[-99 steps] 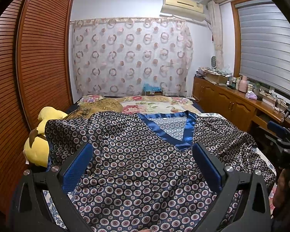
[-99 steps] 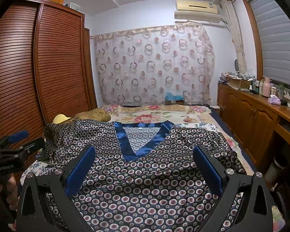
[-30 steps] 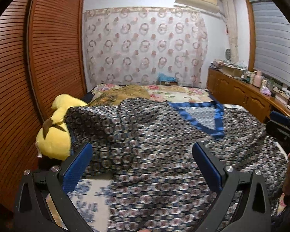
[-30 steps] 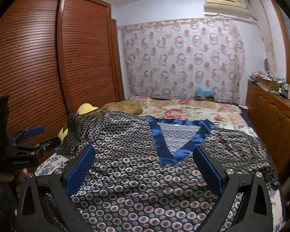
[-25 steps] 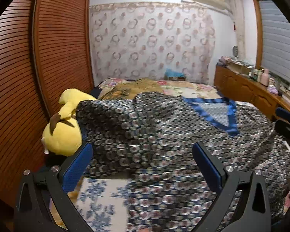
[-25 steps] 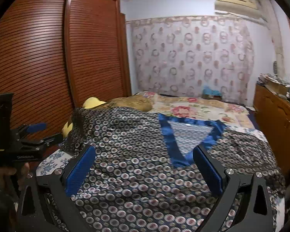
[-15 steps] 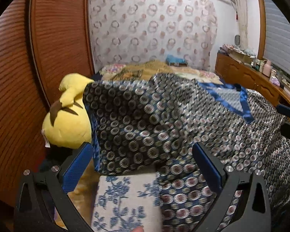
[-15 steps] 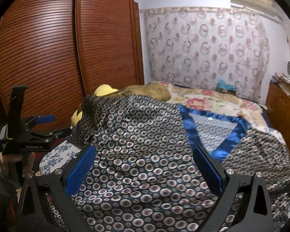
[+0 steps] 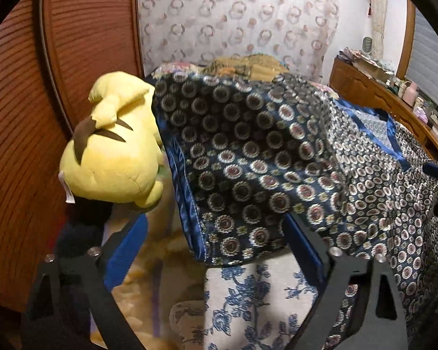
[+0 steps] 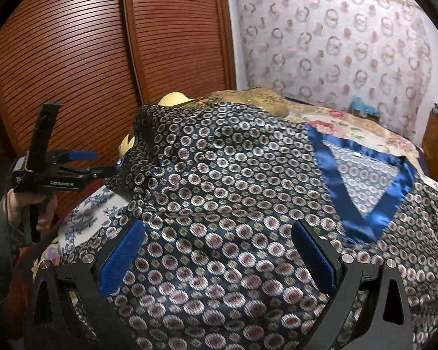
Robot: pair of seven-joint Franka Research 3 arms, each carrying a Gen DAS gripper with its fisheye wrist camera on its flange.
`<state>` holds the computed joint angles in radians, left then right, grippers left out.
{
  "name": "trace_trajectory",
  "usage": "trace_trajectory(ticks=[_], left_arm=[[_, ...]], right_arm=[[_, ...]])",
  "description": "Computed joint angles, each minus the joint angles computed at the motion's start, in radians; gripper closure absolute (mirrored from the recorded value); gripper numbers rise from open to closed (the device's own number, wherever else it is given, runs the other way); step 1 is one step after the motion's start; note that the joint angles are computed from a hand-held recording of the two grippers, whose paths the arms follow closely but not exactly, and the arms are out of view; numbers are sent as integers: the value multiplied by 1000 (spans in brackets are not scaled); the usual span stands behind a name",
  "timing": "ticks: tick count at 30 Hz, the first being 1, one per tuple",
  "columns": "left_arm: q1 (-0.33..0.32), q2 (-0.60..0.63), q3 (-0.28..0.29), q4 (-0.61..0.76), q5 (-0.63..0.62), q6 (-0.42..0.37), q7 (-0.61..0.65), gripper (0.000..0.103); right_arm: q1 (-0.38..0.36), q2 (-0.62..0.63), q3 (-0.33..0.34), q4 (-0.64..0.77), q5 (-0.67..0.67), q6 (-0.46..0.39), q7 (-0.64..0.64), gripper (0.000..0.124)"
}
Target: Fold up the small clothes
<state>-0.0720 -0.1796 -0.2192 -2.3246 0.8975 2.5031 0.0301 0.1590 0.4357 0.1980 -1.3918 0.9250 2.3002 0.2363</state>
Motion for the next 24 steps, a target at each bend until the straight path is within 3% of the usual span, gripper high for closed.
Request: trace_trajectory(ticks=[4,7,10,11,13,15,17,20,24], left_arm=[[9,20,27,-12,-45,72,48,28],[19,36,34,-12,-70,91,64,29],[34,33,47,-38,-83,167,44,31],[42,29,50,-49,-77,199,31,41],[57,18,52,-72,-70,260,12,52],[65,15,42,-71,-65,255,8,62],[68,13,37,-70,-69,257,17,78],[61,10,21,-51,-74,191,41,94],[71,-24,0,-47,16,173,-42,97]], right_arm=[[17,7,7,19,-11,-6,21,23],[16,3,13,9,2,-13,9,23],[24,8,10,7,-12,-20,10,23],[28,9,9,7,-18,-21,10,23],[32,10,7,6,-31,-21,10,23],[34,15,7,12,-37,-22,14,23],[35,26,7,28,-41,-30,29,23],[27,35,8,39,-40,-42,45,23],[17,33,10,33,-30,-30,35,23]])
